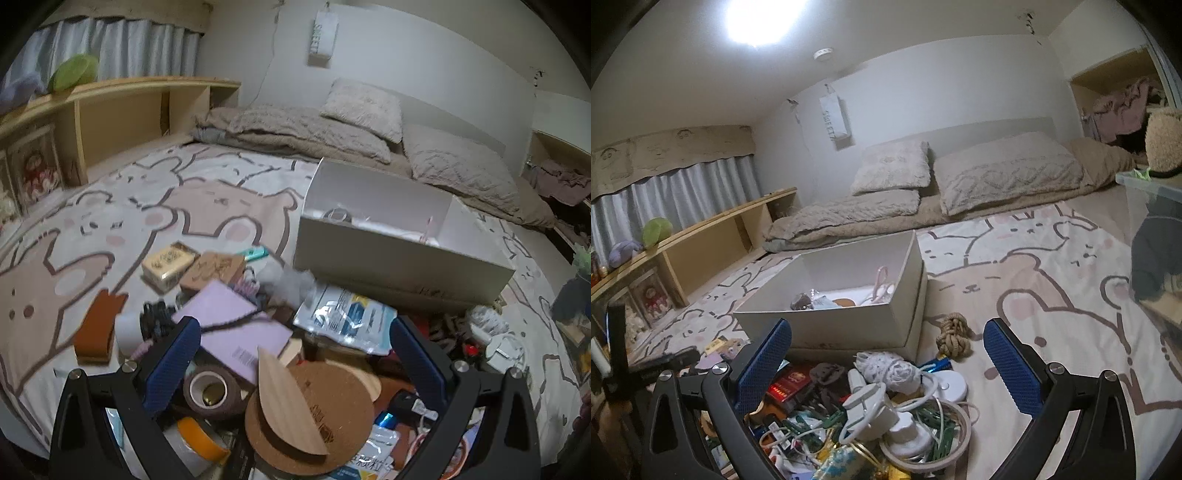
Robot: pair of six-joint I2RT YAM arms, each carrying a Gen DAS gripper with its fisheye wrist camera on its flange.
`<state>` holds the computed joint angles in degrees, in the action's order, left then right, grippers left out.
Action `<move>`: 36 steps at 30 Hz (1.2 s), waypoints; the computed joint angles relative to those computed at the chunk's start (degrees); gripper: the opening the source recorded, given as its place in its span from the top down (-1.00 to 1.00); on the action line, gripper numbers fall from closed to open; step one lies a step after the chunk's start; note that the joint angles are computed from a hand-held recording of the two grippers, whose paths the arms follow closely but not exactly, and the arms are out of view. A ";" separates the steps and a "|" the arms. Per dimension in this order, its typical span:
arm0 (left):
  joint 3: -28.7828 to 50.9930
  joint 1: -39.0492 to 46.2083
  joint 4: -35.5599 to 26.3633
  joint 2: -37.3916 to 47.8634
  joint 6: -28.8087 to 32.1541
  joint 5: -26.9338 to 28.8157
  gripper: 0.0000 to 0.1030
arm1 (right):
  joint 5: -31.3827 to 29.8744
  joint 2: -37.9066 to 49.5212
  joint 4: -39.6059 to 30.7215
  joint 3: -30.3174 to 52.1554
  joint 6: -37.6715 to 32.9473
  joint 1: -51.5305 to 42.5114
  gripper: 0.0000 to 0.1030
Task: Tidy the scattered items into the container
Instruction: 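Withdraw both grippers from the white box toward the remaining pile, then lower the left gripper over the pile while the right gripper moves toward the white tape roll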
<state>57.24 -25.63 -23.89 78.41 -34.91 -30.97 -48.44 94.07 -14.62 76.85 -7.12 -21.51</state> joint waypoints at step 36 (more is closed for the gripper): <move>-3.81 -5.59 -0.07 6.64 -11.85 -1.50 -1.00 | 34.82 15.07 -20.19 11.97 -12.57 5.14 -1.00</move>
